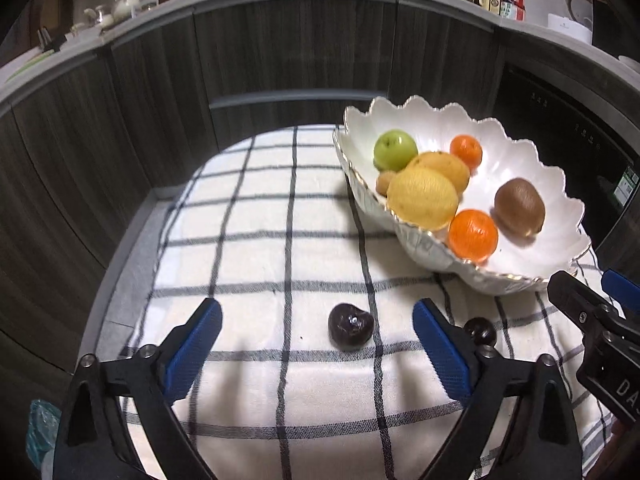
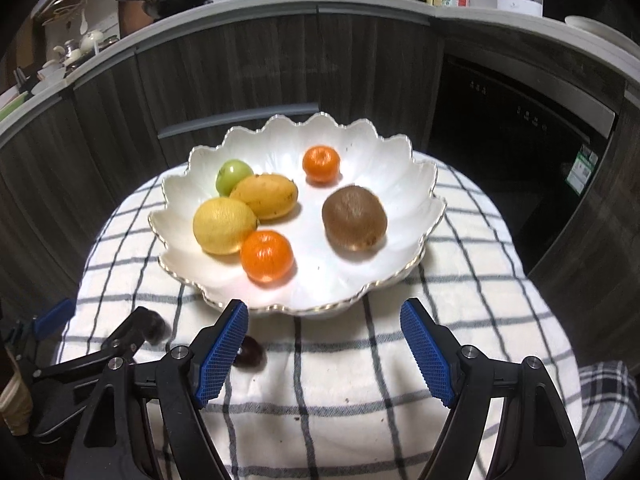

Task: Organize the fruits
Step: 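Grasp a dark plum with left tool while right tool grasps the other plum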

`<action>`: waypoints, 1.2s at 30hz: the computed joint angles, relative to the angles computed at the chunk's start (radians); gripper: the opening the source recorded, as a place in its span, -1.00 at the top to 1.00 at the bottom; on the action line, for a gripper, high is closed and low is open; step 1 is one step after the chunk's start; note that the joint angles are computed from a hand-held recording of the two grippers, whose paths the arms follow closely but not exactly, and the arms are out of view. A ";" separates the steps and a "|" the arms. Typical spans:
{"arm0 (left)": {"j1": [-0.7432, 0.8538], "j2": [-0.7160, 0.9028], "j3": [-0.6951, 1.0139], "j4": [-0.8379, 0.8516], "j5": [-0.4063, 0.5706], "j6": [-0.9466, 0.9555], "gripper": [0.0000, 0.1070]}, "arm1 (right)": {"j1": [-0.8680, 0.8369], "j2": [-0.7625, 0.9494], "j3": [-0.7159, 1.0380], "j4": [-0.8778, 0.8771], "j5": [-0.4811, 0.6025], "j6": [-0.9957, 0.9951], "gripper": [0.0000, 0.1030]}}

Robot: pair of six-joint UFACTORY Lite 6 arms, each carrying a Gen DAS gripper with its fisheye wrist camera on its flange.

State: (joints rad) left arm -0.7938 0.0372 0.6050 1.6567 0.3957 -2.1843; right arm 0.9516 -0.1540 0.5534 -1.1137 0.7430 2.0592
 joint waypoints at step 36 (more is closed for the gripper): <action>0.002 0.090 0.012 0.146 -0.058 -0.151 0.46 | 0.013 0.055 -0.039 -0.085 -0.082 0.130 -0.54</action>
State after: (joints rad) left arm -0.7921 0.1272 0.6173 1.8028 0.3379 -2.3356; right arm 0.9645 -0.0990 0.5144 -1.1983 0.6606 2.1887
